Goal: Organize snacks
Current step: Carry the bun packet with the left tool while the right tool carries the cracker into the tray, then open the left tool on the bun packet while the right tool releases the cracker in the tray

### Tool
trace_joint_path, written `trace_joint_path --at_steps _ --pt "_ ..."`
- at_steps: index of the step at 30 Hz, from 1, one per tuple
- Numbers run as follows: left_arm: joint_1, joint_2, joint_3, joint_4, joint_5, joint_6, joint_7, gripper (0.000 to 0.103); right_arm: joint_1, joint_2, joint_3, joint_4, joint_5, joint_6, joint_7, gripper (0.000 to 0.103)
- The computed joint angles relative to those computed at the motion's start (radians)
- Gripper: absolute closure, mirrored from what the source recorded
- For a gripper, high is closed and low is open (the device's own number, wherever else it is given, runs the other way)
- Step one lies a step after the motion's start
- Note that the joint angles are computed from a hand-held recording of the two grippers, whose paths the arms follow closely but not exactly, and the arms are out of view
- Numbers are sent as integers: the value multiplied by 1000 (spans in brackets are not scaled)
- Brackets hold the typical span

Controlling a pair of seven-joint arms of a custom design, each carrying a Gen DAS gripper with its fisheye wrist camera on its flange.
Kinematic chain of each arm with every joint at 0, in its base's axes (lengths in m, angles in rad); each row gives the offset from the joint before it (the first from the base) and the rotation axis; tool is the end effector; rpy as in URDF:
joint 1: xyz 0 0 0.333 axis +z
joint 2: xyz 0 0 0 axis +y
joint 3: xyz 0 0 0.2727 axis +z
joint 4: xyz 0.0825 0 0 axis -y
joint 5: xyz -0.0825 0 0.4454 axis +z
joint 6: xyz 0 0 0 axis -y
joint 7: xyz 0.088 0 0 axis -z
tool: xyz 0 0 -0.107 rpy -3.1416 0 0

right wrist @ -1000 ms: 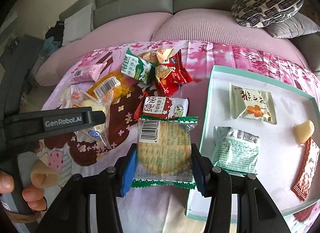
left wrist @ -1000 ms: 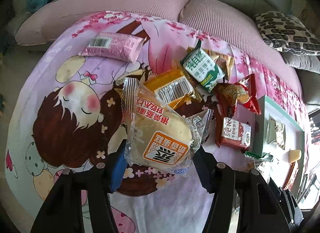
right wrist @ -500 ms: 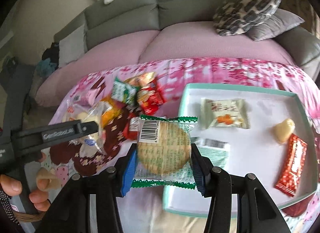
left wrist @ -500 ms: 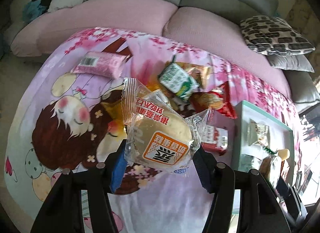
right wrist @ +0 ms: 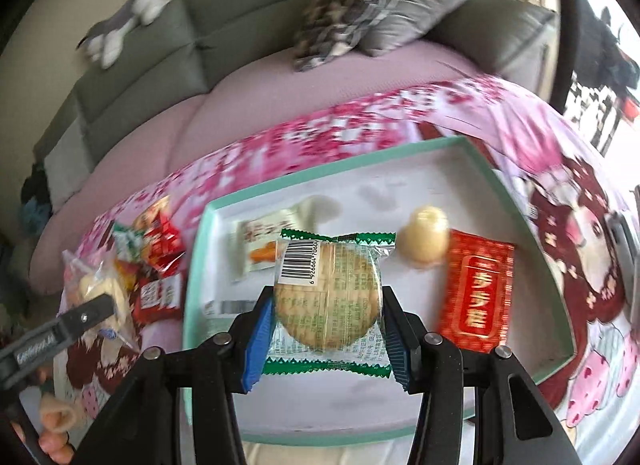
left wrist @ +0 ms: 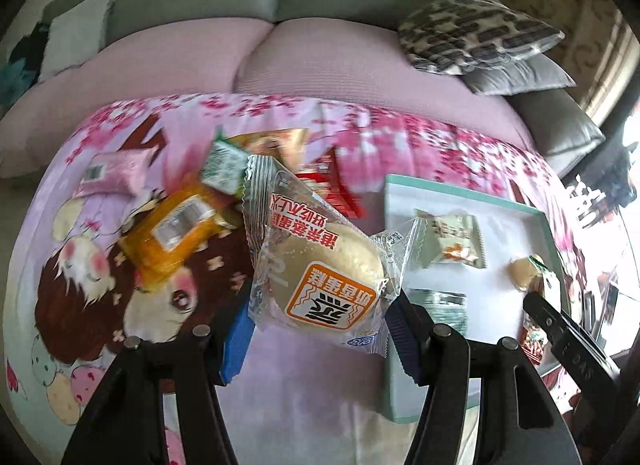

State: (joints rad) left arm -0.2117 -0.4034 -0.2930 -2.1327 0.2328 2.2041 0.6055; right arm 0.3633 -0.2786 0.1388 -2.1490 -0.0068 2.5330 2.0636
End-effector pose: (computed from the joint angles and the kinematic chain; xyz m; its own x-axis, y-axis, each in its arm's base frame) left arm 0.4810 -0.2727 0.5642 0.3121 -0.9389 0.1453 -0.7900 -0.3414 -0.5093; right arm 0.5150 0.2880 0.5334 0.0990 -0.9630 -0.2505 -0.8258 0.0609 -0.5607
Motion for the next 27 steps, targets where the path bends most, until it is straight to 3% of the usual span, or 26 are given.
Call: trace_joint_path --at_steps 10,17,27 --pt "-18 172 -7 152 39 46 37 40 -14 72 -9 57 -31 7 -16 50" --pt "-43 318 11 285 44 64 83 39 -12 143 -23 103 19 45 -40 50" --pt "-83 470 39 410 41 97 92 38 -28 154 -29 100 -1 57 -2 50"
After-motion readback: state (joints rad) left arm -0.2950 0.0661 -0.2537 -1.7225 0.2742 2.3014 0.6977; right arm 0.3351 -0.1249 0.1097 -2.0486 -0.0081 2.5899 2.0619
